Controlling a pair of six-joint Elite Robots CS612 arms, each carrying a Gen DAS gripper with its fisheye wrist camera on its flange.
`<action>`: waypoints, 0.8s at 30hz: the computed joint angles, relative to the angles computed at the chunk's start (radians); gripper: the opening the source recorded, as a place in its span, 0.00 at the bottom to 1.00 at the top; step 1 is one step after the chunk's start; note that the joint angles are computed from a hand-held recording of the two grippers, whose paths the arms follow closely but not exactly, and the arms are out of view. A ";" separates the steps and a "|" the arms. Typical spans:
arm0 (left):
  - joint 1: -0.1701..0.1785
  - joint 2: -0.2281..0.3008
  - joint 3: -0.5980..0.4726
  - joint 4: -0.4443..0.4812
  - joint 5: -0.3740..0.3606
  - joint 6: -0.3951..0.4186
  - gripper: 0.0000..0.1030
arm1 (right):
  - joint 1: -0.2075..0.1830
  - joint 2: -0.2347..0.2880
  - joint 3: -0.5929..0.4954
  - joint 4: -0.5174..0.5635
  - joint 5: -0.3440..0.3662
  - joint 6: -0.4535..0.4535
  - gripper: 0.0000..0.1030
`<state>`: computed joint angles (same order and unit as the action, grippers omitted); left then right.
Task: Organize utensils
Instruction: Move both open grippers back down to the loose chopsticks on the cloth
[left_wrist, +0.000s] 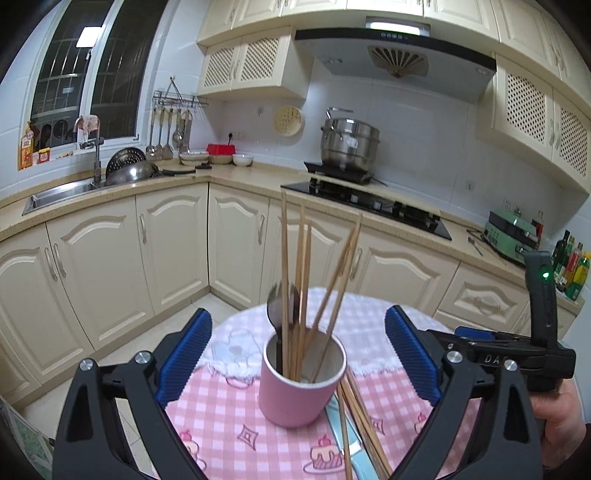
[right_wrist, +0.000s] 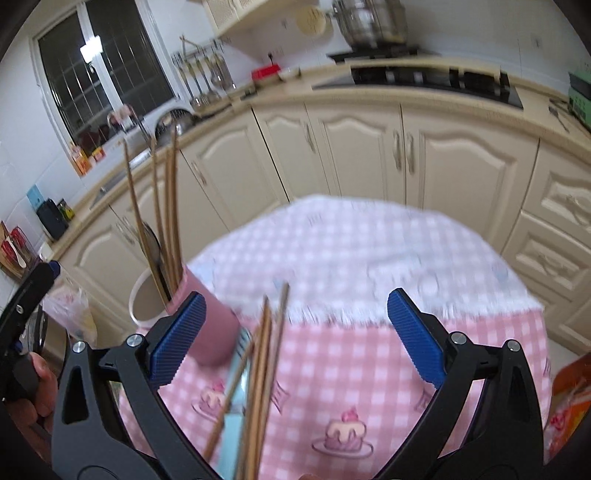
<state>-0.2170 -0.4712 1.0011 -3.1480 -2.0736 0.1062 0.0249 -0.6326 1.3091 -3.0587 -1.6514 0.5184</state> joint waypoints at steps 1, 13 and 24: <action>-0.001 -0.002 0.009 0.008 -0.001 0.008 0.90 | 0.000 0.000 0.004 0.009 0.002 0.003 0.94; -0.012 -0.016 0.067 0.053 0.014 0.062 0.90 | 0.001 0.008 0.007 0.113 0.011 -0.005 0.94; -0.029 -0.017 0.087 0.140 0.053 0.129 0.90 | 0.011 0.068 -0.087 0.288 0.005 -0.085 0.94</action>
<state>-0.2463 -0.4882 1.0880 -3.0077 -2.0202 0.2357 0.0359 -0.5643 1.2219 -2.7712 -1.6469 0.4337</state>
